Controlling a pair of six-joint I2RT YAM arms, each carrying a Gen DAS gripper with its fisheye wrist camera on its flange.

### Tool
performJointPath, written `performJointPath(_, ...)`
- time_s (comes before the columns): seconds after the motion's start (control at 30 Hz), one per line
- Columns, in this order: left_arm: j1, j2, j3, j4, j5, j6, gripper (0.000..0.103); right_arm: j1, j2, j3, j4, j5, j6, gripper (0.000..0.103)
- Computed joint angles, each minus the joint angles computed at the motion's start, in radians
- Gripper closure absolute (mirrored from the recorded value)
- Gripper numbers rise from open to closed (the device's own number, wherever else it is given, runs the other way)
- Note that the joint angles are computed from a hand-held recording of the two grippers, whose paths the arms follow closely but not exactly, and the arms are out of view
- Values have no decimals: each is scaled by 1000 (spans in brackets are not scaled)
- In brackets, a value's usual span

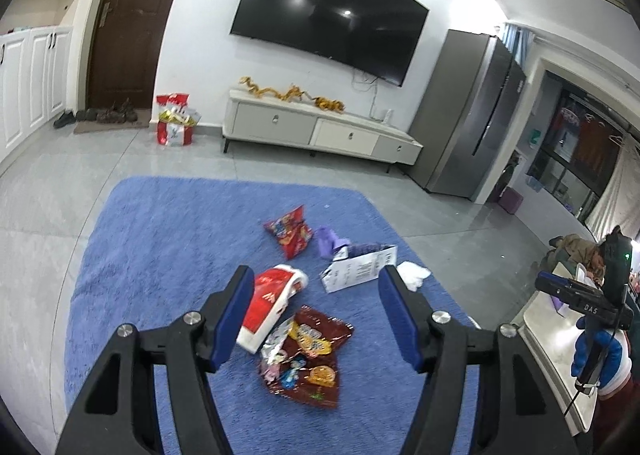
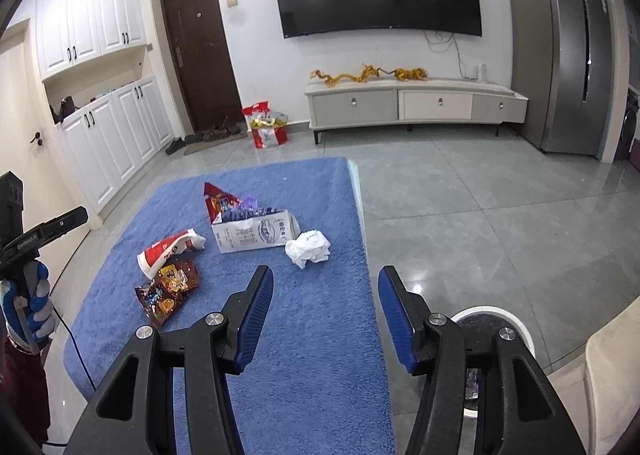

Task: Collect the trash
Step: 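Move both open tools back over the trash on the blue rug, then grasp the white tissue with the right tool while the left tool grasps the red-and-white snack bag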

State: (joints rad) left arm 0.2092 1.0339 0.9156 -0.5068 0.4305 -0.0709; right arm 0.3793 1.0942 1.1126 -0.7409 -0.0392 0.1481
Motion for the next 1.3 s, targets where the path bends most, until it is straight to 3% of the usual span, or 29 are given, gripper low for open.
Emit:
performJointPath(0.33, 17, 152, -16, 59, -39, 28, 40, 21, 164, -1, 82, -32, -22, 47)
performJointPath(0.5, -22, 295, 10, 118, -118, 65, 39, 31, 275, 41, 113, -19, -51, 41)
performJointPath(0.57, -56, 358, 32, 133, -160, 89, 32, 36, 332, 66, 128, -11, -66, 39)
performJointPath(0.87, -160, 577, 161, 148, -292, 200, 32, 77, 622, 245, 159, 39, -155, 35)
performJointPath(1.17, -139, 726, 241, 129, -250, 182, 32, 75, 837, 400, 171, 26, -134, 35)
performJointPath(1.23, -128, 732, 239, 139, -225, 172, 32, 76, 849, 403, 174, 16, -123, 36)
performJointPath(1.3, -117, 732, 233, 150, -206, 158, 32, 78, 845, 390, 180, 12, -123, 52)
